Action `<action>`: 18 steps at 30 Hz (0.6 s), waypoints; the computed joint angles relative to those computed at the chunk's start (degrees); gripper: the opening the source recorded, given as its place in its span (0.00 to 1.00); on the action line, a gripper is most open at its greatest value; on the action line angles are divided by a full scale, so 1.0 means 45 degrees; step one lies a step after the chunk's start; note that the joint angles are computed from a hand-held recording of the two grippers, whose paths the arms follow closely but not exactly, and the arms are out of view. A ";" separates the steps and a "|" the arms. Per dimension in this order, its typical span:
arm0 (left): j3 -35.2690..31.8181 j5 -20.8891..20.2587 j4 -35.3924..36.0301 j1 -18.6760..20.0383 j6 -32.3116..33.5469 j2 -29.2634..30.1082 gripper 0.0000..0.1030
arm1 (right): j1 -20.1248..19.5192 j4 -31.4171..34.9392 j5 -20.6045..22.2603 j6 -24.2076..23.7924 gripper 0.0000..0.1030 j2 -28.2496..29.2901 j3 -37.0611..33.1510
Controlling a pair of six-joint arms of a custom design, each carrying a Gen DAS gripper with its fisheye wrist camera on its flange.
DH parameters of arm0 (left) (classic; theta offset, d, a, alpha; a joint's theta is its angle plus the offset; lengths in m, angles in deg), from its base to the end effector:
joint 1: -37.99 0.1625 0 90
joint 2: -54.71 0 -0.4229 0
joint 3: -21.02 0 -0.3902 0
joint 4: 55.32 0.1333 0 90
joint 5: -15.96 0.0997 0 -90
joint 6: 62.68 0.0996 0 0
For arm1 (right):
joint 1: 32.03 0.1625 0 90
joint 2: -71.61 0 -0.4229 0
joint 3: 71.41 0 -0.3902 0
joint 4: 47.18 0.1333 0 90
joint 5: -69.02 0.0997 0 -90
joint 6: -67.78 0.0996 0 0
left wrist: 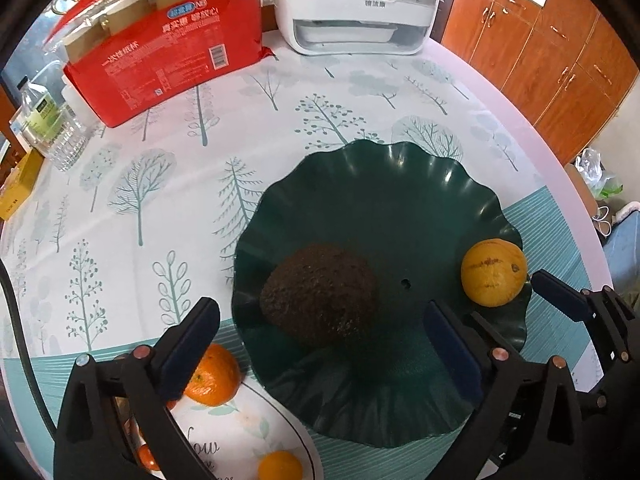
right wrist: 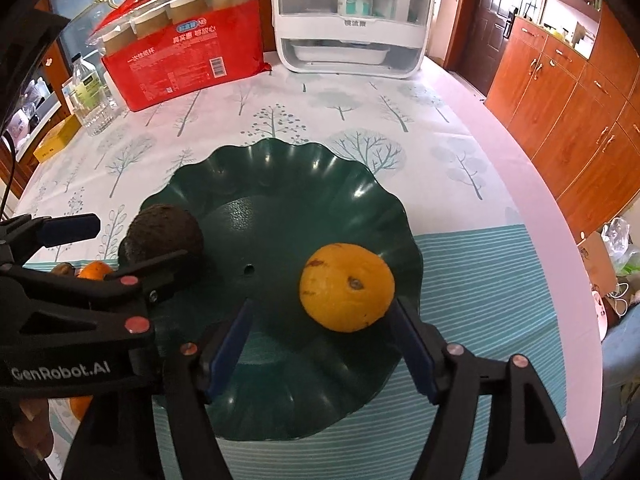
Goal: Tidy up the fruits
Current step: 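Lift both grippers away from the green plate back toward the fruit plate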
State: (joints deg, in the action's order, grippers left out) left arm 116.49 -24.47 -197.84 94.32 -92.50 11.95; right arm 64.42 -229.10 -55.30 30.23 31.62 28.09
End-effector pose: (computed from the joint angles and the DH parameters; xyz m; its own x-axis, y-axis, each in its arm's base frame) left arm -0.1843 -0.6539 0.0743 -0.7427 -0.1001 -0.6621 0.2133 0.9019 -0.3756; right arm 0.1497 -0.6375 0.0820 -0.6198 -0.3468 0.7040 -0.5960 0.7916 -0.1348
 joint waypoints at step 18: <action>0.1786 0.0608 0.0103 -0.0692 -0.1842 -0.1195 0.98 | 0.0299 -0.0445 0.0159 -0.0311 0.69 -0.0757 0.1213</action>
State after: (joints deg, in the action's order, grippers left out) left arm 124.52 -21.73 -197.38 91.20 -100.79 6.57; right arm 65.76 -231.10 -54.59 28.83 28.22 33.54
